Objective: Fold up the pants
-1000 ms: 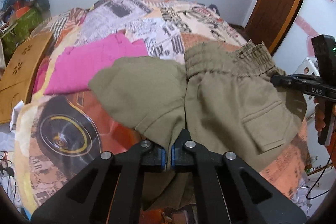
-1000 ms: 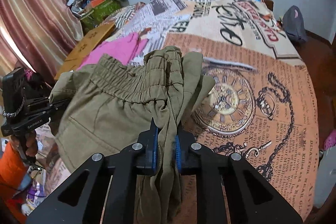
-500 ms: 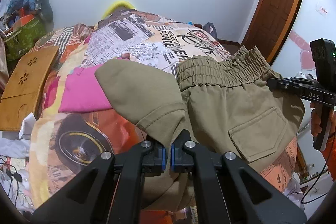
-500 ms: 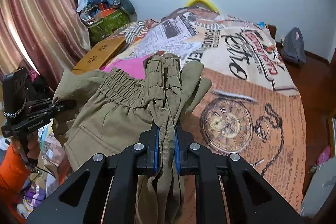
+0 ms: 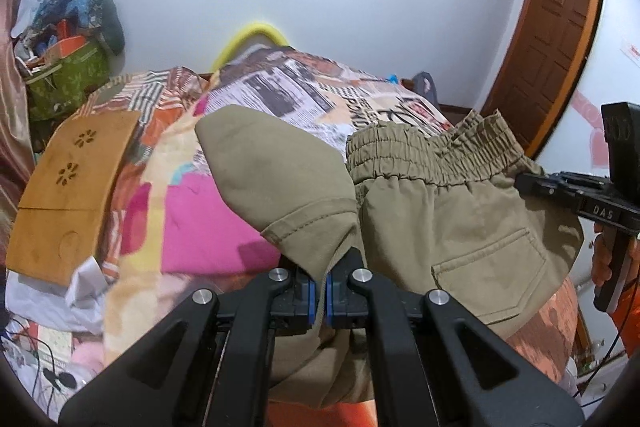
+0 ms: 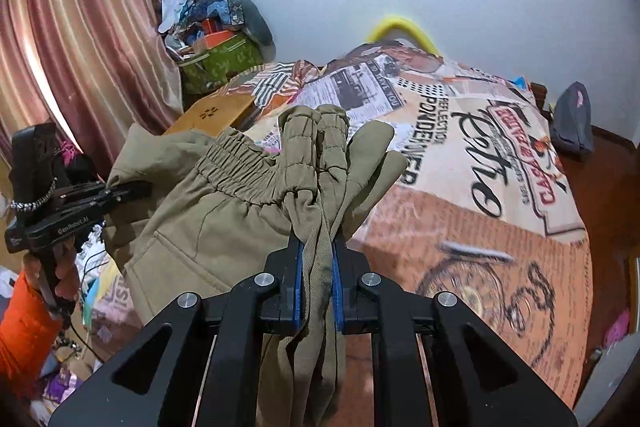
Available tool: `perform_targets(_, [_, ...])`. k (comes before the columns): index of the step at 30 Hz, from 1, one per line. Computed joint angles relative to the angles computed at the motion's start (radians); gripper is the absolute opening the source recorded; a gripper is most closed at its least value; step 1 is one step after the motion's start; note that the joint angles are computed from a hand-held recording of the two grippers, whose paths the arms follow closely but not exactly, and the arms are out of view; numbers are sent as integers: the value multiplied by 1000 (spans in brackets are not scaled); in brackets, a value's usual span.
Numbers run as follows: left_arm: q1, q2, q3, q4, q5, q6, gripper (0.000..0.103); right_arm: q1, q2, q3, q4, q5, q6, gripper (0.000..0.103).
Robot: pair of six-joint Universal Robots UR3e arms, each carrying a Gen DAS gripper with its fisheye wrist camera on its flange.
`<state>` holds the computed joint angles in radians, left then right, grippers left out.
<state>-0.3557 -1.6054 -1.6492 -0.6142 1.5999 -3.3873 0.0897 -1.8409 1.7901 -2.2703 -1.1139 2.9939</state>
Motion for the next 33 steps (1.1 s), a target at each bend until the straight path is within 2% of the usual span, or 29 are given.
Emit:
perform_targets(5, [86, -40, 31, 9, -16, 69, 2, 83, 213, -150, -86, -42, 54, 10])
perform_targets(15, [276, -180, 111, 36, -89, 171, 2, 205, 620, -525, -145, -108, 116, 10])
perform_targets(22, [359, -377, 175, 73, -103, 226, 2, 255, 872, -742, -129, -144, 147, 10])
perform_targets(27, [372, -490, 169, 100, -57, 258, 3, 277, 997, -839, -69, -183, 135, 10])
perform_targets(29, [389, -507, 153, 109, -69, 267, 7, 282, 1012, -834, -73, -209, 119, 10])
perform_targets(31, [404, -521, 146, 102, -78, 270, 17, 275, 1021, -832, -54, -202, 111, 12])
perform_targets(33, [413, -531, 147, 88, -81, 262, 22, 273, 1028, -839, -22, -209, 99, 16])
